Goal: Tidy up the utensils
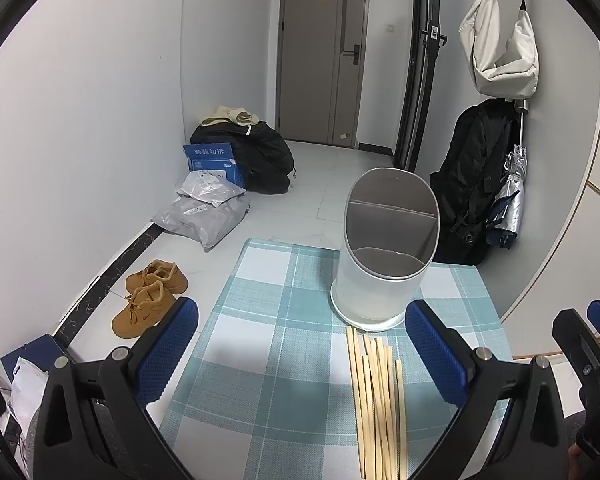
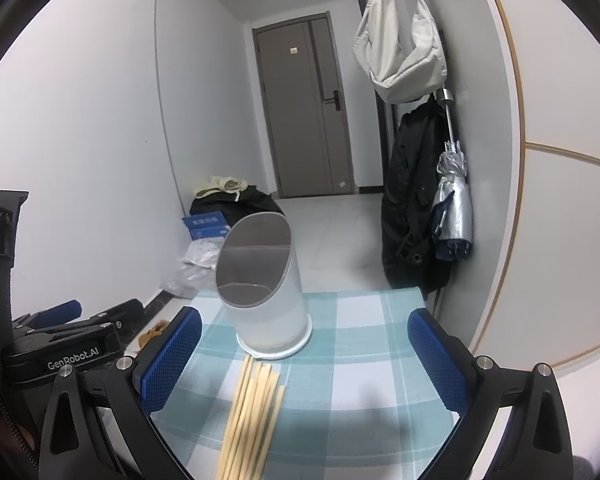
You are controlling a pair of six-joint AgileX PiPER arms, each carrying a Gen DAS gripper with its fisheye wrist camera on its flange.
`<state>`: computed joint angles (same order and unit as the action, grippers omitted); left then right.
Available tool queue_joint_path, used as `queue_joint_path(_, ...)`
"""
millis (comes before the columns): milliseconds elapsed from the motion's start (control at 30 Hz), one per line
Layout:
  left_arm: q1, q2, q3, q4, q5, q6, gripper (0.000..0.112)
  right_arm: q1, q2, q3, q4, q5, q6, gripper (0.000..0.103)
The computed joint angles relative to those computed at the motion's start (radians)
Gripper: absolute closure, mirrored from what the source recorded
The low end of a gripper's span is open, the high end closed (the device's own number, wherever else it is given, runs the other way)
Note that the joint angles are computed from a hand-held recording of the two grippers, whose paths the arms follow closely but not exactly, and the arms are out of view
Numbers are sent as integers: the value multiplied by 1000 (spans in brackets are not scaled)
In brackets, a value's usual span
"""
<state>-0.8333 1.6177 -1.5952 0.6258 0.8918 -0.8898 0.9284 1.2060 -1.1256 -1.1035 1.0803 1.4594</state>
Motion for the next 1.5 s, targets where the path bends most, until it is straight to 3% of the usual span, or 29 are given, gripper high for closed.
queue_joint_path(633, 34, 35, -22, -55, -19, 59, 11, -57, -4, 0, 52, -80, -74, 0)
queue_joint_path(833, 64, 58, -13, -85, -44, 80, 11, -115, 29, -14, 133, -144, -148, 0)
queue_joint_path(967, 105, 92, -29, -154, -56, 134, 11, -192, 84, -46, 278, -179, -268, 3)
queue_joint_path(1067, 134, 114, -40, -188, -65, 172, 11, -268, 141, -80, 452, -211, -432, 18)
queue_joint_path(1133, 158, 117, -32, -224, -82, 199, 11, -300, 185, -104, 540, -207, -511, 20)
queue_joint_path(1233, 203, 136, -48, -321, -82, 266, 11, -356, 248, -125, 686, -220, -638, 34)
queue_joint_path(1300, 236, 153, -73, -406, -66, 328, 11, -395, 290, -134, 783, -233, -715, 51)
queue_joint_path(1500, 266, 173, -99, -446, -43, 357, 11, -444, 390, -190, 876, -212, -817, 60)
